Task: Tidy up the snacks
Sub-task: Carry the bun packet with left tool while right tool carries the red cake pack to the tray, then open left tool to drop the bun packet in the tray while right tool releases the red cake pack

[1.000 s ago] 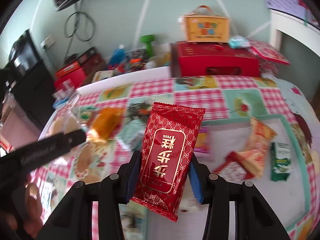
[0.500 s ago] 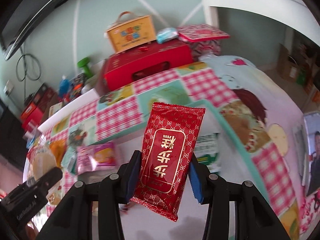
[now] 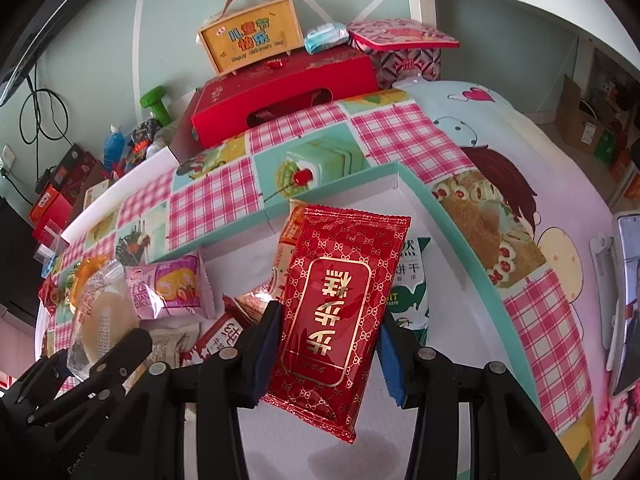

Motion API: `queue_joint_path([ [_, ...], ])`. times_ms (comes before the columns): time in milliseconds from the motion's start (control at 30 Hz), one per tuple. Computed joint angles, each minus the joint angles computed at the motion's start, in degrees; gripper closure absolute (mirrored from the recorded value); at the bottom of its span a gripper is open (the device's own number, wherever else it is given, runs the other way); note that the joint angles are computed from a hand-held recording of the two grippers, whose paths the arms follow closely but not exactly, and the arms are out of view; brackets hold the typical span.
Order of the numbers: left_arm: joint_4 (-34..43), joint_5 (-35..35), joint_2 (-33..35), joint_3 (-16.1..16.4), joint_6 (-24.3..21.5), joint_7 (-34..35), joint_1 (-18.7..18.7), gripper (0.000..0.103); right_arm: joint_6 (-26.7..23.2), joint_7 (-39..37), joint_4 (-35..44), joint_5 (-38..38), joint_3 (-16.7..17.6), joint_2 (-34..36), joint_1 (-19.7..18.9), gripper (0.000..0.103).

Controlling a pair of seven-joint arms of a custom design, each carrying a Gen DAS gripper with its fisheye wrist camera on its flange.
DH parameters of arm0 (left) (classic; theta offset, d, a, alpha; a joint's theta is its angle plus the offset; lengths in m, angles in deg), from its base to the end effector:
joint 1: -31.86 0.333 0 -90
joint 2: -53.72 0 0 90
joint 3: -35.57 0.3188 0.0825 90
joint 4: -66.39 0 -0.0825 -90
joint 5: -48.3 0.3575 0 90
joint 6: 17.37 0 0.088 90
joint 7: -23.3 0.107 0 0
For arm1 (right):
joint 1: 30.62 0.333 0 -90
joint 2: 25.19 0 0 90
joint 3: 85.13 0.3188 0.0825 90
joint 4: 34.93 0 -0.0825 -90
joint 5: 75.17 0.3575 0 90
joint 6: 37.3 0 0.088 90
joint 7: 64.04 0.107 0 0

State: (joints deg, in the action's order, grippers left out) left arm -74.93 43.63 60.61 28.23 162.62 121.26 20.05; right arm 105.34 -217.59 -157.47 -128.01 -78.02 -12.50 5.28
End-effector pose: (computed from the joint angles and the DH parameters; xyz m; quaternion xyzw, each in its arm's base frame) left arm 0.4838 -0.1599 0.3348 -0.5368 0.7979 -0.2232 0.1595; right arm 0.4083 0.3840 0.3351 -0.4589 0.8407 -0.1948 0.2114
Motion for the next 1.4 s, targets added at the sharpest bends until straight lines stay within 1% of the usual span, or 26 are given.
queue_joint_path([
  [67, 0.05, 0.00, 0.28, -0.03, 0.60, 0.31, 0.07, 0.045, 0.21, -0.10, 0.02, 0.22, 0.00, 0.12, -0.06, 0.055],
  [167, 0.27, 0.61, 0.78, 1.04, 1.11, -0.29, -0.75, 0.045, 0.46, -0.52, 0.13, 0.53, -0.02, 0.27, -0.12, 0.055],
  [233, 0.39, -0.91, 1.00, -0.62, 1.41, 1.22, 0.79, 0.045, 0.55, -0.92, 0.29, 0.85, -0.04, 0.46, -0.14, 0.055],
  [333, 0.48, -4.70, 1.27, -4.52, 2.05, 4.98, 4.03, 0.045, 0.51, -0.98, 0.39, 0.94, -0.16, 0.56, -0.01, 0.055],
  [400, 0.52, -6.05, 1.44, -5.26, 2.46, 6.41, 4.40, 0.045, 0.52, -1.10, 0.38, 1.06, -0.20, 0.57, 0.00, 0.055],
  [467, 0.59, -8.09, 1.65, -7.37, 2.62, 8.61, 5.98, 0.045, 0.51, -1.30, 0.45, 1.27, -0.20, 0.65, 0.00, 0.054],
  [500, 0.56, -8.86, 1.70, -7.96, 2.84, 9.48, 6.32, 0.043, 0.47, -1.45, 0.49, 1.38, -0.20, 0.69, 0.01, 0.054],
  [533, 0.50, -8.66, 1.67, -7.03, 2.89, 9.58, 5.33, 0.040, 0.38, -1.64, 0.59, 1.51, -0.19, 0.76, 0.03, 0.054],
  [567, 0.41, -8.90, 1.64, -6.98, 3.14, 10.01, 5.12, 0.034, 0.38, -1.78, 0.69, 1.62, -0.21, 0.85, 0.03, 0.054],
  [600, 0.31, -9.67, 1.57, -8.04, 3.40, 11.00, 5.95, 0.032, 0.39, -1.82, 0.70, 1.68, -0.23, 0.87, 0.05, 0.054],
  [667, 0.29, -12.07, 1.43, -11.36, 3.34, 13.64, 8.75, 0.032, 0.38, -1.96, 0.76, 1.80, -0.28, 0.95, 0.07, 0.054],
  [700, 0.19, -12.42, 1.26, -11.05, 3.42, 14.04, 8.38, 0.032, 0.35, -1.98, 0.81, 1.83, -0.30, 0.98, 0.10, 0.054],
  [767, 0.00, -11.36, 0.81, -7.74, 3.38, 13.04, 5.25, 0.030, 0.36, -1.98, 0.81, 1.84, -0.34, 0.98, 0.14, 0.053],
  [833, -0.19, -11.14, 0.35, -6.61, 3.48, 12.78, 4.33, 0.028, 0.00, -2.08, 0.92, 1.93, -0.35, 1.01, 0.21, 0.053],
  [867, -0.23, -10.97, 0.10, -5.96, 3.37, 12.46, 3.87, 0.026, -0.07, -2.27, 0.94, 2.22, -0.32, 1.05, 0.15, 0.053],
  [900, -0.25, -10.14, -0.19, -4.30, 3.16, 11.39, 2.60, 0.024, 0.54, -2.00, 0.73, 1.98, -0.42, 1.01, 0.08, 0.047],
  [933, -0.30, -10.19, -0.42, -4.13, 3.16, 11.19, 2.71, 0.024, 0.80, -1.81, 0.58, 1.91, -0.47, 0.94, 0.05, 0.044],
  [967, -0.29, -10.02, -0.56, -3.68, 3.08, 10.77, 2.56, 0.024, 0.83, -1.65, 0.54, 1.81, -0.49, 0.89, 0.08, 0.042],
  [1033, -0.26, -7.87, -0.89, -0.71, 2.61, 8.14, 0.67, 0.024, 0.38, -1.89, 0.71, 2.08, -0.41, 0.94, 0.11, 0.040],
  [1100, -0.25, -3.29, -1.08, 4.06, 2.10, 3.22, -2.57, 0.023, 0.72, -1.96, 0.67, 2.27, -0.41, 0.97, 0.01, 0.036],
  [1133, -0.18, 0.60, -1.11, 7.61, 1.63, -0.79, -5.05, 0.023, 0.85, -2.06, 0.66, 2.32, -0.41, 0.98, -0.02, 0.035],
  [1167, -0.02, 5.34, -1.06, 11.47, 1.09, -5.51, -7.75, 0.022, 0.97, -2.34, 0.71, 2.46, -0.40, 1.06, -0.07, 0.031],
  [1200, 0.33, 11.67, -0.93, 15.91, 0.48, -11.84, -10.66, 0.021, 1.04, -2.67, 0.82, 2.61, -0.38, 1.17, -0.10, 0.026],
  [1233, 0.49, 14.42, -0.78, 18.35, 0.28, -14.81, -12.29, 0.021, 1.10, -3.08, 0.98, 2.79, -0.37, 1.33, -0.12, 0.024],
  [1300, 1.26, 18.31, -0.40, 20.38, -0.94, -19.69, -12.91, 0.020, 1.11, -3.90, 1.35, 3.27, -0.37, 1.70, -0.12, 0.016],
  [1400, 2.64, 24.22, 0.45, 23.05, -3.18, -27.10, -13.58, 0.018, 0.74, -4.82, 1.82, 3.65, -0.50, 2.09, 0.09, 0.008],
])
